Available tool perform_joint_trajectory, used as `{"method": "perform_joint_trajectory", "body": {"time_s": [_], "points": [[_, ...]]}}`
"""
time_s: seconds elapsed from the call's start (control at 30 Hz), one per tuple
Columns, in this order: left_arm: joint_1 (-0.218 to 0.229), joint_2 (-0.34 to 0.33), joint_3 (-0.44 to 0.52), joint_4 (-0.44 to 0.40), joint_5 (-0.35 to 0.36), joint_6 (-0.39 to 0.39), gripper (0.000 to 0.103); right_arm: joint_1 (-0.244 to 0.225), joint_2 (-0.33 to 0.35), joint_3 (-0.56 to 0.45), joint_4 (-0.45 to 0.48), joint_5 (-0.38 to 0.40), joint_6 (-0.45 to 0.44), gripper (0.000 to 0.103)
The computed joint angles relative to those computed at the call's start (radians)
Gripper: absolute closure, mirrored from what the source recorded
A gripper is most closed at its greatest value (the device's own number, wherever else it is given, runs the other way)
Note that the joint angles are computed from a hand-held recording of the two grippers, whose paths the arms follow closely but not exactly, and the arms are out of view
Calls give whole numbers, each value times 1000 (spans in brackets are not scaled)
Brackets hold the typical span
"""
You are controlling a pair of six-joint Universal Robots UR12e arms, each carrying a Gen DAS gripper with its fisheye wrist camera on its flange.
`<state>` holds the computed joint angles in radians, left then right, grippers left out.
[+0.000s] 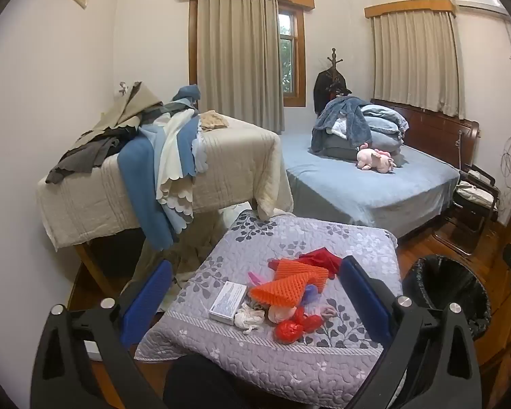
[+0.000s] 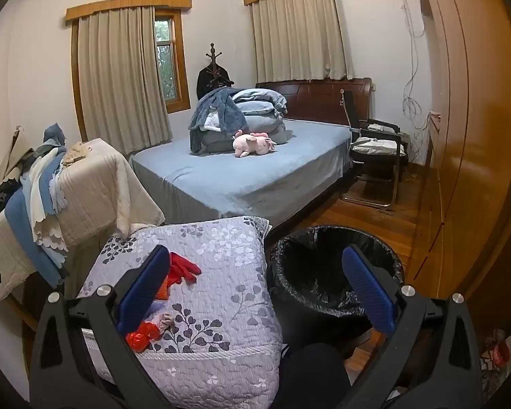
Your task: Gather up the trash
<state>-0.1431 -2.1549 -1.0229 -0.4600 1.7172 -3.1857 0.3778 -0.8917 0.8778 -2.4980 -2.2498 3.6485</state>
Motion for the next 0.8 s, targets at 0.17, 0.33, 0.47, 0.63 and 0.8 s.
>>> {"method": "perform_joint_trajectory", "body": {"time_s": [0.17,0.33,0.47,0.63,0.8], "points": [[0,1,-1,-3,-4,-3,6,-1,-1,4,-6,0,2,5],[-1,1,0,-11,-5,-4,6,-1,-3,5,-5,0,5,5],[-5,1,-4,-7,-4,-5,6,1,-2,-2,5,2,7,5],[-4,1,-8,-9,-10,-5,6,-2,-7,11,-1,0,5,5],[-2,2,-9,-12,-15,-7,6,-6,-12,21,-2,1,5,5]]}}
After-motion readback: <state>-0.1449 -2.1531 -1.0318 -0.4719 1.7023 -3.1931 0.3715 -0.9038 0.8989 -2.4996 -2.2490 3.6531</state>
